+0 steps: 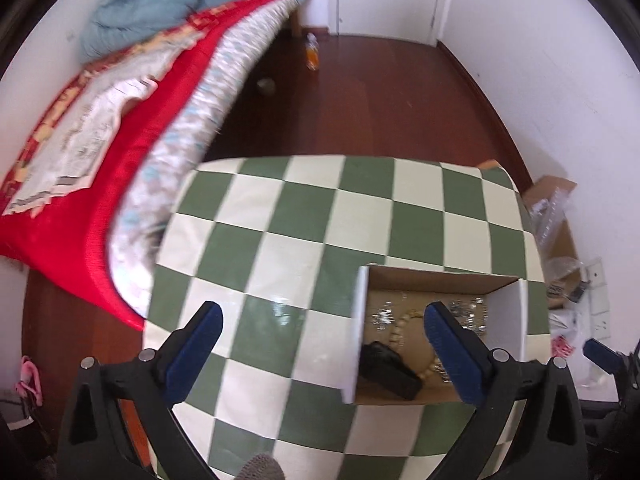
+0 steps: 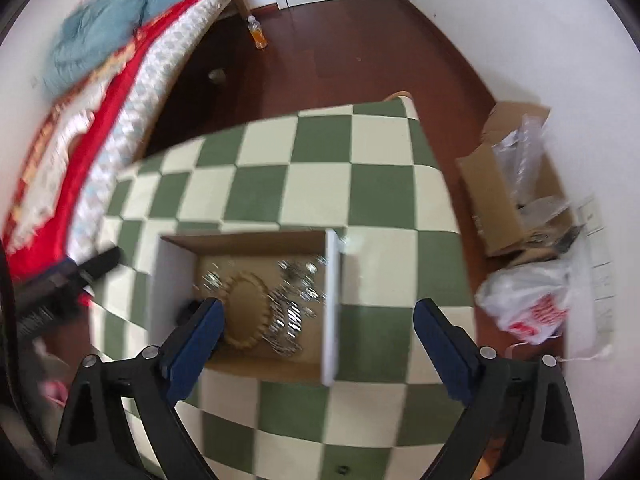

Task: Organize jewelry
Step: 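Lift both open tools out of the box and back over the table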

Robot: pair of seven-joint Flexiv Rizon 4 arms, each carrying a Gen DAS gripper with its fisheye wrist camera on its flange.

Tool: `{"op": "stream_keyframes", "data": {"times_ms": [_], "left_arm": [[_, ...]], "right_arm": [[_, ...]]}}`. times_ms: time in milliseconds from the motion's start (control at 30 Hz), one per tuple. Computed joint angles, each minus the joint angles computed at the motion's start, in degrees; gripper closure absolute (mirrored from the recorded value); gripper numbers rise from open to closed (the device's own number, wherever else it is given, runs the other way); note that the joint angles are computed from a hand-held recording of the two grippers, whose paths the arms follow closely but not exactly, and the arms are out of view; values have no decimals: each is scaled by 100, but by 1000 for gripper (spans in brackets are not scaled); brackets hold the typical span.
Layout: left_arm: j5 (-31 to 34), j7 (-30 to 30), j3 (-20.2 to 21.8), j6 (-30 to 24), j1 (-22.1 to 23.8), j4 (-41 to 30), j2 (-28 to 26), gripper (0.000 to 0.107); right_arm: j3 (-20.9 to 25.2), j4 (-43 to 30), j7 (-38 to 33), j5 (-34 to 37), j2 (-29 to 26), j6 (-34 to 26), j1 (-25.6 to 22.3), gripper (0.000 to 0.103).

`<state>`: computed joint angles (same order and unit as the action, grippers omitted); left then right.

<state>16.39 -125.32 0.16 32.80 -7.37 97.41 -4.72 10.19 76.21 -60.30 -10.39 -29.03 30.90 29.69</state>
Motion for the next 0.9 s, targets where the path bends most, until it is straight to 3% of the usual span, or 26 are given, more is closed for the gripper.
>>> {"op": "stream_keyframes", "data": {"times_ms": [67, 467, 900], "left_arm": [[333, -247, -5, -118, -76, 78, 137, 4], [601, -573, -303, -359, -176, 813, 900, 4], [711, -707, -712, -500, -206, 991, 1714, 4]], "right_arm": [[-28, 218, 48, -149, 108, -28, 62, 0], [91, 1426, 633, -685, 792, 318, 211, 0], [249, 2247, 1060, -1194, 1751, 733, 156, 0]]}}
